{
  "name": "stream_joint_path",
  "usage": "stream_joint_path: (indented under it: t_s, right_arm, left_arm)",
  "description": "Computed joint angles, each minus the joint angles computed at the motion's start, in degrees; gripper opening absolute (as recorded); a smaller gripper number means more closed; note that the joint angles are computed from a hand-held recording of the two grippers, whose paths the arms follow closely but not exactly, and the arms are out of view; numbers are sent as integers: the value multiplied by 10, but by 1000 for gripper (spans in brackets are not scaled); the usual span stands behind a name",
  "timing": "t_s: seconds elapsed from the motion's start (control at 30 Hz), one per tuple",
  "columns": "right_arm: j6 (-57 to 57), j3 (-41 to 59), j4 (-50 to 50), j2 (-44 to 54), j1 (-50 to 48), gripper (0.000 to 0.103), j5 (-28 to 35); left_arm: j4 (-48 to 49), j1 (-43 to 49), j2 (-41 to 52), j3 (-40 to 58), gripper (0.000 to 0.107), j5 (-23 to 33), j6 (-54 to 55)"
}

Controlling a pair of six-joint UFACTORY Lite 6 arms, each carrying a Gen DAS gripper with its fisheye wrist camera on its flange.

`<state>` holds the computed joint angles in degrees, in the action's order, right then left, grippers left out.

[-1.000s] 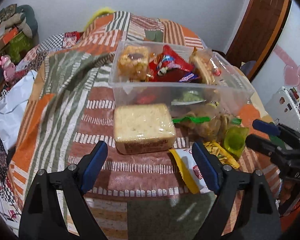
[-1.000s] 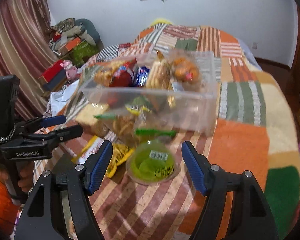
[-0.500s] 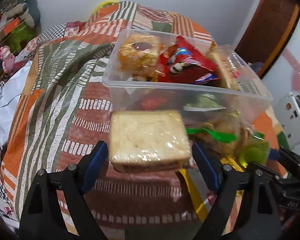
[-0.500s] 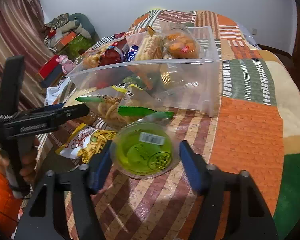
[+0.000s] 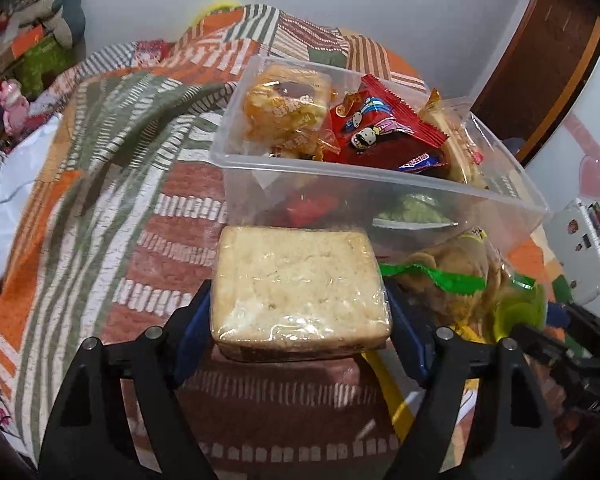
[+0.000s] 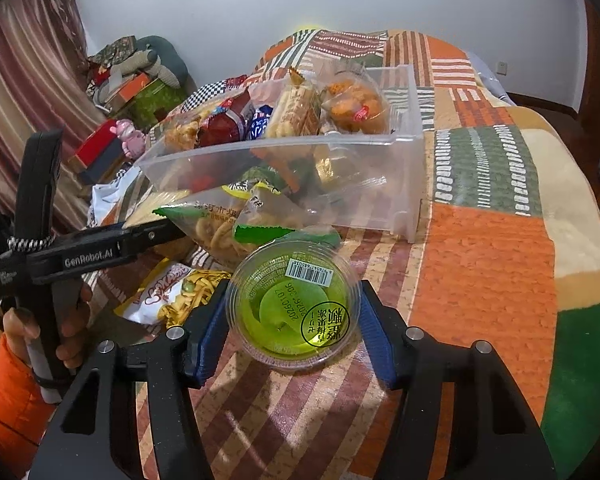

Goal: Organize snacks
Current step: 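Lower the bread pack into the box with the left tool while the right tool places the jelly cup in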

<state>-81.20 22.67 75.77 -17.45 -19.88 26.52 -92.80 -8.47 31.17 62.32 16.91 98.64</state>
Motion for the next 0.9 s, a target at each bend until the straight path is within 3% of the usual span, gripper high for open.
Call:
stream_joint_path:
  t_s: [0.1, 0.3, 0.57, 0.9]
  right_arm:
    - [9, -5, -10, -16, -10, 56, 8]
    - [31, -11, -36, -54, -21, 56, 18]
    - [69, 0, -68, -100, -30, 56, 35]
    - [36, 80, -17, -68, -28, 56, 29]
  left_arm:
    - [-73, 4, -36, -40, 79, -8, 77]
    - [-112, 16, -119, -104, 78, 8, 123]
    - [-66, 27, -204, -136, 78, 29, 78]
    - [-27, 16, -227, -94, 78, 41, 19]
